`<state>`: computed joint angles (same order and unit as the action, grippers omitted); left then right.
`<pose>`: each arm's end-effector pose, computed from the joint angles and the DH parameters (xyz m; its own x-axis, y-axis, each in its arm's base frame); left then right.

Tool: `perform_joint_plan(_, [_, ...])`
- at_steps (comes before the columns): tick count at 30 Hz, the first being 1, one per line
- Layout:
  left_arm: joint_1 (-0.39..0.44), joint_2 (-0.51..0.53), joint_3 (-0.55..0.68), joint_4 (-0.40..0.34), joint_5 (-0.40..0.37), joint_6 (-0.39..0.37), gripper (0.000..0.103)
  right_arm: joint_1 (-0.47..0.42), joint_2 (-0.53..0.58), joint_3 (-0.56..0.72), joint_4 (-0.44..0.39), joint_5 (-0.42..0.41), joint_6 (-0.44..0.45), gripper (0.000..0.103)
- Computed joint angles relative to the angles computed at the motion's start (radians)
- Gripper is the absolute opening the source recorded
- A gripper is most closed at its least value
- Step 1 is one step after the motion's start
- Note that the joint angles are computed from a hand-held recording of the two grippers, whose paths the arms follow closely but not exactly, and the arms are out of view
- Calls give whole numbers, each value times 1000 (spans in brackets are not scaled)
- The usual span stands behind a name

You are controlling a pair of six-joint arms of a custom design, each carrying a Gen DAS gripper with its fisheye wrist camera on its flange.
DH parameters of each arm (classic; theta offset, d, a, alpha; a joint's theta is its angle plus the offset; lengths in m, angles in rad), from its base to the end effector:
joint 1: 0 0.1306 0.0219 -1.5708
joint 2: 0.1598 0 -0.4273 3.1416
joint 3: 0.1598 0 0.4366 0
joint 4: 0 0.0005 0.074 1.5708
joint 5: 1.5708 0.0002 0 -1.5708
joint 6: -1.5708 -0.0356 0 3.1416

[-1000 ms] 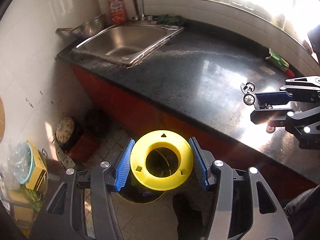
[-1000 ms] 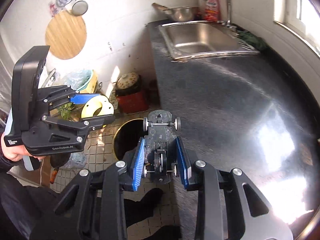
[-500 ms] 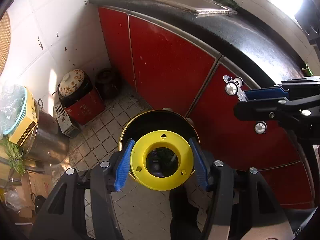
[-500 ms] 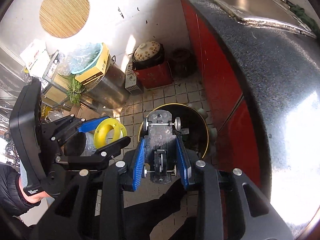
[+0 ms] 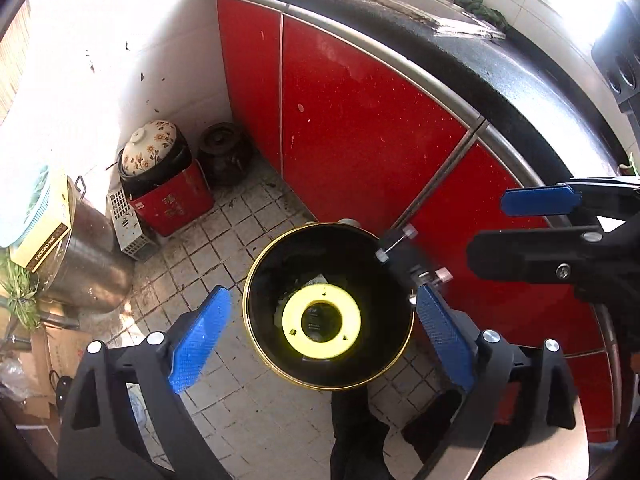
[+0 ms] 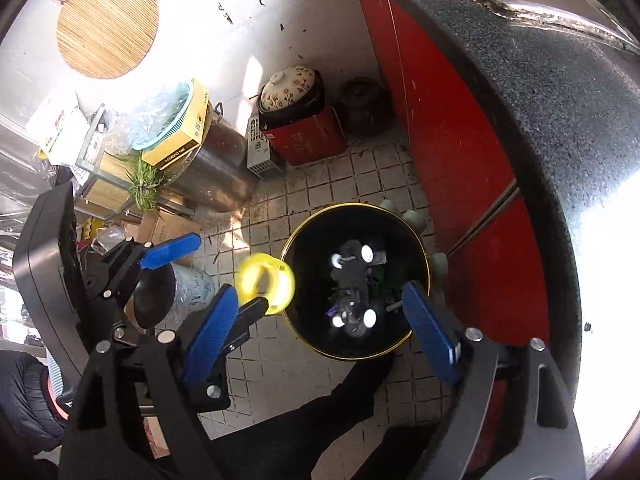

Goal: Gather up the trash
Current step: 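Carry tape roll and chassis over the black bin and open both tools, then move both open tools back over the counter toward the green bag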

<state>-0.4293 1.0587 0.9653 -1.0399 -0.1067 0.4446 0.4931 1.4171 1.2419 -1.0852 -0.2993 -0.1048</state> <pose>0.3244 -0.1449 0.3918 -0.9039 -0.0565 -0.4240 -0.0176 0.9953 -0.0951 0.4245 0.2394 0.3789 -0.8898 -0.3647 -0.2744 -0.4410 0.8419 0.3112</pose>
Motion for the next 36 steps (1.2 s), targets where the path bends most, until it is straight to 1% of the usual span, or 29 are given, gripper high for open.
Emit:
perform_joint_plan(3, [3, -5, 0, -8, 11, 8, 91, -9, -11, 2, -10, -8, 12, 82])
perform_joint_plan(7, [-19, -5, 10, -25, -7, -4, 91, -19, -38, 2, -17, -12, 21, 82])
perform_joint_plan(11, [-60, 5, 49, -37, -42, -29, 91, -49, -110, -15, -14, -16, 27, 82])
perform_joint_plan(15, [-122, 32, 124, -27, -73, -92, 91, -125, -217, -40, -24, -16, 31, 82])
perform_joint_plan(18, [-197, 78, 209, -8, -88, -163, 94, -226, -324, -64, -46, -1, 53, 82])
perform_joint_plan(21, [-278, 153, 314, 13, -77, -217, 96, -373, -427, -82, -86, 11, 84, 82])
perform_joint_plan(25, [-388, 295, 492, 36, -9, -285, 96, -639, -529, -83, -170, 47, 191, 83])
perform_joint_plan(28, [-474, 408, 632, 46, 22, -338, 96, -897, -574, -75, -221, 26, 309, 84])
perform_joint_plan(30, [-523, 482, 725, 51, 54, -377, 96, -1069, -591, -65, -247, -5, 398, 85])
perform_joint_plan(32, [-564, 557, 825, 38, 93, -424, 96, -1242, -593, -53, -273, -48, 491, 85])
perform_joint_plan(34, [-601, 615, 900, 27, 117, -467, 96, -1386, -587, -45, -290, -84, 567, 85])
perform_joint_plan(36, [-631, 667, 969, 12, 128, -504, 96, -1512, -574, -36, -299, -116, 629, 85])
